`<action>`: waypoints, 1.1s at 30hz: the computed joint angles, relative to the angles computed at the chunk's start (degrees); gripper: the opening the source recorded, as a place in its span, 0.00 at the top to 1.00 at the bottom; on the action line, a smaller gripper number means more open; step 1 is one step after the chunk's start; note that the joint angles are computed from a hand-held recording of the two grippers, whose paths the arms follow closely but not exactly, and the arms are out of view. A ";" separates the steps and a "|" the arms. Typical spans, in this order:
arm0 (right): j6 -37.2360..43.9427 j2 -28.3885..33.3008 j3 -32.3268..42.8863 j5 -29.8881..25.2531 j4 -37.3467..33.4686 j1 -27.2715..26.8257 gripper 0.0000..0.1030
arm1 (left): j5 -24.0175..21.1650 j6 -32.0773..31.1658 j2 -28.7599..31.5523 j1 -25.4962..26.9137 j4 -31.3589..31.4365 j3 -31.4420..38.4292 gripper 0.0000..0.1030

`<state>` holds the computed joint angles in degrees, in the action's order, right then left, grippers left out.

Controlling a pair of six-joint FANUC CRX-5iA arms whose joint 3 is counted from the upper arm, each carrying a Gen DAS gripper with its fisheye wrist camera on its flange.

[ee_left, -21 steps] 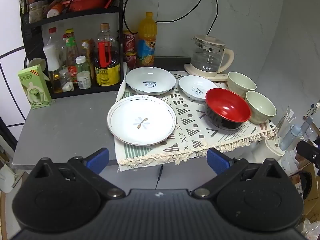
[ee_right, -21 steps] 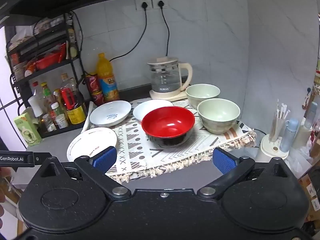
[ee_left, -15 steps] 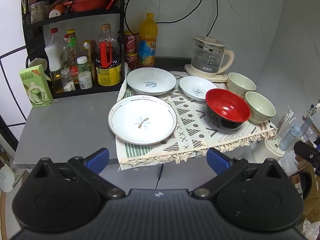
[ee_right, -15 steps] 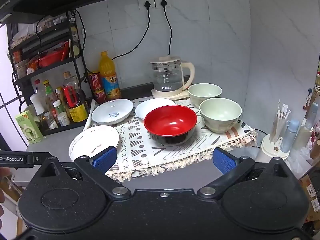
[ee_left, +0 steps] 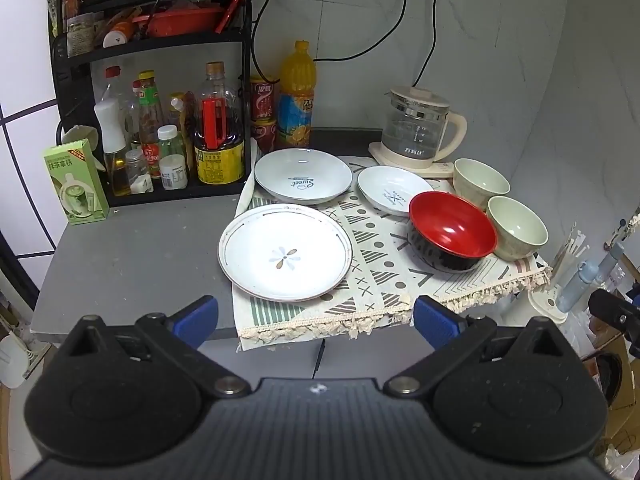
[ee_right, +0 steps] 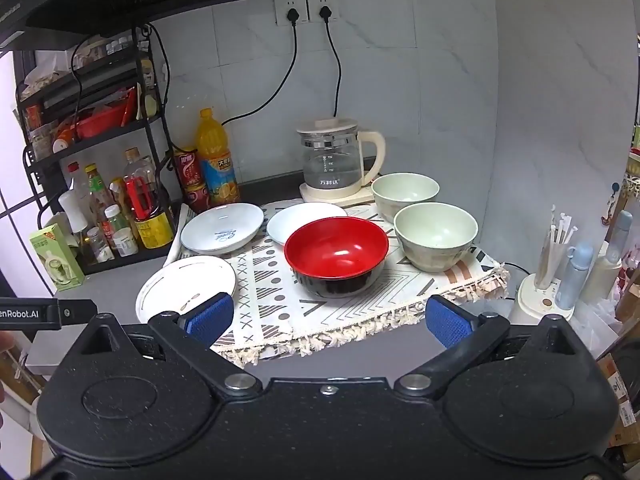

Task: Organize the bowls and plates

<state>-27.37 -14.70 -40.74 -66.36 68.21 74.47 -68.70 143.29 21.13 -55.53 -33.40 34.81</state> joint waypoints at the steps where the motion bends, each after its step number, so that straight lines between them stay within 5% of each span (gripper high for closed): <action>1: 0.03 0.08 0.11 -0.06 -0.15 -0.03 0.00 | -0.05 0.28 0.07 -0.13 -0.18 0.02 0.00; 33: 3.40 -0.22 0.70 0.88 -2.61 0.40 0.00 | -0.78 1.70 0.33 -0.73 -0.38 0.15 0.00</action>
